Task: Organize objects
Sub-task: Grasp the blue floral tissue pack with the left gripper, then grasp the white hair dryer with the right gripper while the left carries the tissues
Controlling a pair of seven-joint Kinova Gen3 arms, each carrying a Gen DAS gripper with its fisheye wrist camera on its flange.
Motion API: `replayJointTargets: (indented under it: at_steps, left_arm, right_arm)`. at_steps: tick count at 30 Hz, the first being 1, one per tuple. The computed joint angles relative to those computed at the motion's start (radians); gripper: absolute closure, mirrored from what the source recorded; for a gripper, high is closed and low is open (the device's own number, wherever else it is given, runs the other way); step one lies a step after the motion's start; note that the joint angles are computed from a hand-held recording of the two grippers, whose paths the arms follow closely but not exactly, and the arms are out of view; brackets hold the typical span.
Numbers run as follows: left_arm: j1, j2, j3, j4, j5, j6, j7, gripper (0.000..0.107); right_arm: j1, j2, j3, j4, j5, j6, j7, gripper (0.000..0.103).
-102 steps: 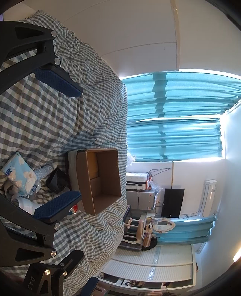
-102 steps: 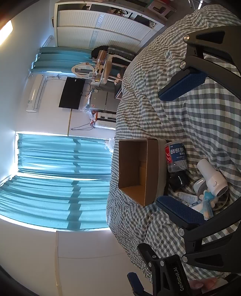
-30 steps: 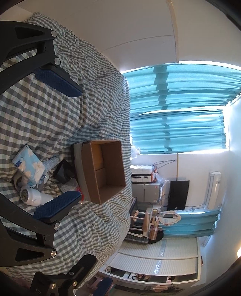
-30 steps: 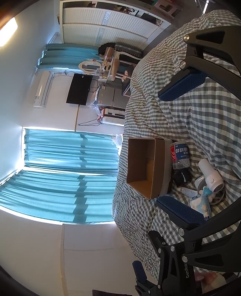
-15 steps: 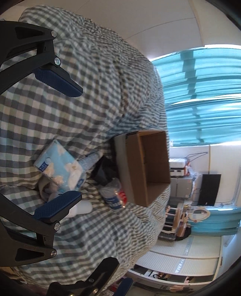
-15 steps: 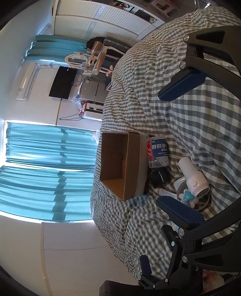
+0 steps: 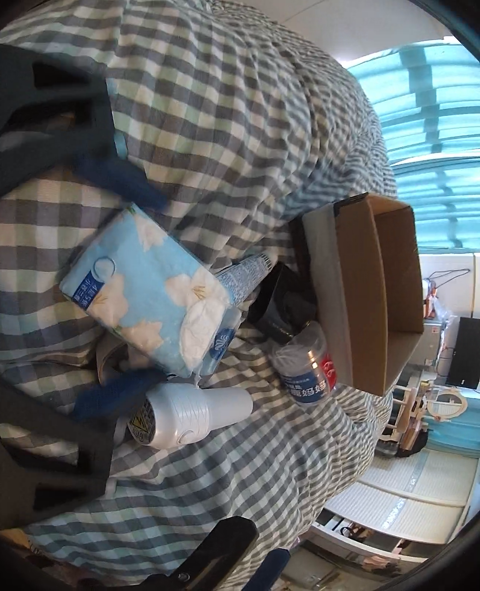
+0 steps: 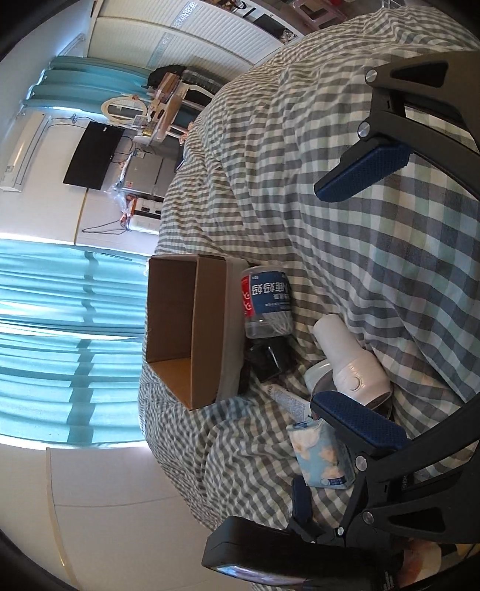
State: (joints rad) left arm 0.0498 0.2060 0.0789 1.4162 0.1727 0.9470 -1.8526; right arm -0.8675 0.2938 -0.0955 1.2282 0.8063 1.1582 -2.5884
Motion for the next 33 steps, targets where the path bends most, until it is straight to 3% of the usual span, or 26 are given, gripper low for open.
replayJointTargets:
  at_steps: [5,15,23,31,33]
  left_arm:
    - [-0.021,-0.046,-0.003,0.048,0.045,-0.042,-0.031,0.035]
    - [0.048,-0.123,-0.032,0.069,-0.26,-0.157,0.222,0.035]
    - [0.001,-0.119,-0.034,0.077,-0.186,-0.163,0.158,0.034]
    - [-0.011,-0.102,-0.035,0.073,-0.153,-0.155,0.151,0.034]
    - [-0.012,-0.101,-0.037,0.072,-0.155,-0.152,0.155,0.034]
  right_arm:
    - [-0.002,-0.001,-0.002,0.001,0.0,-0.002,-0.002,0.0]
    - [0.009,0.083,-0.008,-0.112,-0.115,0.006,0.162,0.002]
    - [0.044,0.205,0.028,-0.23,-0.315,0.046,0.298,0.036]
    - [0.063,0.256,0.061,-0.294,-0.414,0.082,0.329,0.036]
    - [0.054,0.24,0.068,-0.273,-0.409,0.064,0.324,0.042]
